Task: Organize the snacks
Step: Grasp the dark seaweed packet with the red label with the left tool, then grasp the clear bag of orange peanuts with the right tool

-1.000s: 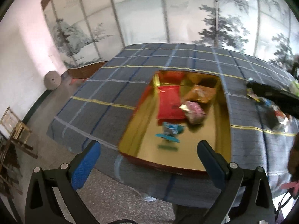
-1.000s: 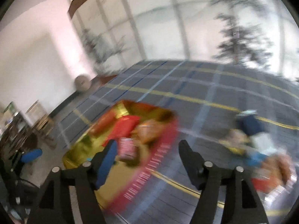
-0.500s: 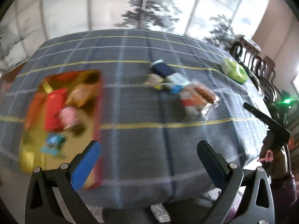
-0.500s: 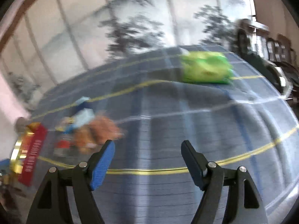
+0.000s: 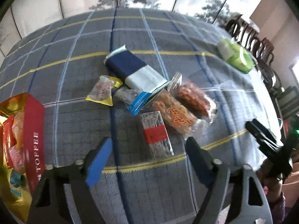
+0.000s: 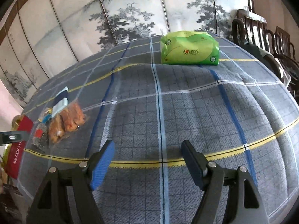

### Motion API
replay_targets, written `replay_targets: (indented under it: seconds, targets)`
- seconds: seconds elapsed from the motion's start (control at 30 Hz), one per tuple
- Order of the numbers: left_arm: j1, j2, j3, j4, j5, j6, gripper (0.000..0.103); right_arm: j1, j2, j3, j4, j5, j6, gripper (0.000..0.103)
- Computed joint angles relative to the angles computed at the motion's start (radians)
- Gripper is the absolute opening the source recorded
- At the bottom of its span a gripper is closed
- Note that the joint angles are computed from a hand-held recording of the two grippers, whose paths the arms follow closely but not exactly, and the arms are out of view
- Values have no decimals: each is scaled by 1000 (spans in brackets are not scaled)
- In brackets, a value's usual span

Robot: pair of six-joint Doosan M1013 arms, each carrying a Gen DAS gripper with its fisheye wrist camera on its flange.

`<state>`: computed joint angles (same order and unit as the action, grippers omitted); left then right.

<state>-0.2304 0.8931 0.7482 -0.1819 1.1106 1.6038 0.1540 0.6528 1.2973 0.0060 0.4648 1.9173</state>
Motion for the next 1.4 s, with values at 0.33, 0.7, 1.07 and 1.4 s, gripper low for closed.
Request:
replay_targets:
  seconds: [0.33, 0.7, 1.07, 1.4]
  targets:
    - [-4, 41, -34, 15, 8, 18, 43, -1, -4, 14, 17, -22, -28, 76]
    - [-7, -100, 216, 7, -132, 41, 23, -3, 8, -59, 359, 6, -472, 76]
    - [11, -200, 356, -40, -191, 17, 23, 35, 186, -403, 386, 291, -716, 75]
    - [8, -216, 369, -54, -212, 56, 23, 60, 323, -626, 261, 507, -696, 56]
